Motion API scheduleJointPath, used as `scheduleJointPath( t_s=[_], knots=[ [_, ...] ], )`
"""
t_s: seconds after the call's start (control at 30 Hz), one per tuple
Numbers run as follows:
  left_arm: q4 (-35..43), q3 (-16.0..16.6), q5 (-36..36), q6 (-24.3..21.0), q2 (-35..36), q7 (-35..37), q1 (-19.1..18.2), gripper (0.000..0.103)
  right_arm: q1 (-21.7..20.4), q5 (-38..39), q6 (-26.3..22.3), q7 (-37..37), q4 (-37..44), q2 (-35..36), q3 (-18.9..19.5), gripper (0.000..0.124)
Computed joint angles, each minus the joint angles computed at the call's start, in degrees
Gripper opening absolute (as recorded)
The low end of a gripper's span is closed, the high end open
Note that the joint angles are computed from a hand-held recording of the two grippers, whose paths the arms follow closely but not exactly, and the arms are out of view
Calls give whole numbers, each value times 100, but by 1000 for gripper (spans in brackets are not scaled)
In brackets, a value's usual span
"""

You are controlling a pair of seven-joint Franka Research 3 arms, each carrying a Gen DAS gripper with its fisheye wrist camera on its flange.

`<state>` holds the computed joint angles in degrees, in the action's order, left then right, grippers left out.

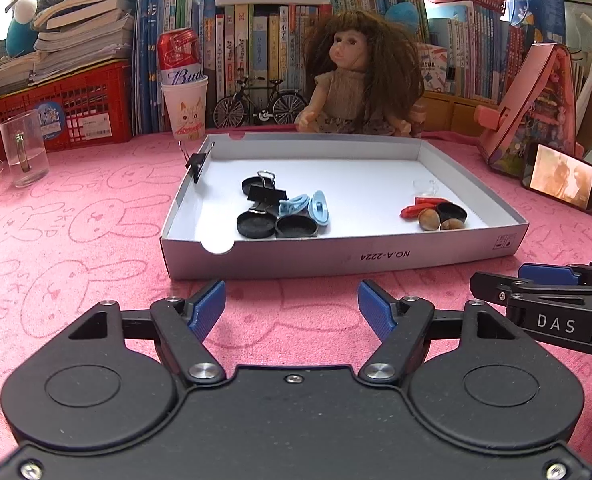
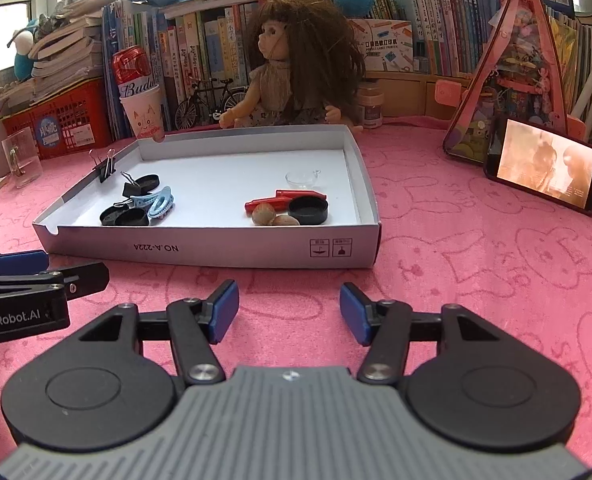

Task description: Organize rigid objects

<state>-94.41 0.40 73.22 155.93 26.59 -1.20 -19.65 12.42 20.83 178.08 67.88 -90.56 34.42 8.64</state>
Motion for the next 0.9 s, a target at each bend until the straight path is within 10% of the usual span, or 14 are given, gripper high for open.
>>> scheduleJointPath(
  t_s=[0.9],
  knots=[
    [280, 38, -873, -159, 240, 613, 17, 86, 804, -872, -432, 1121, 334, 159, -1025, 90]
  ],
)
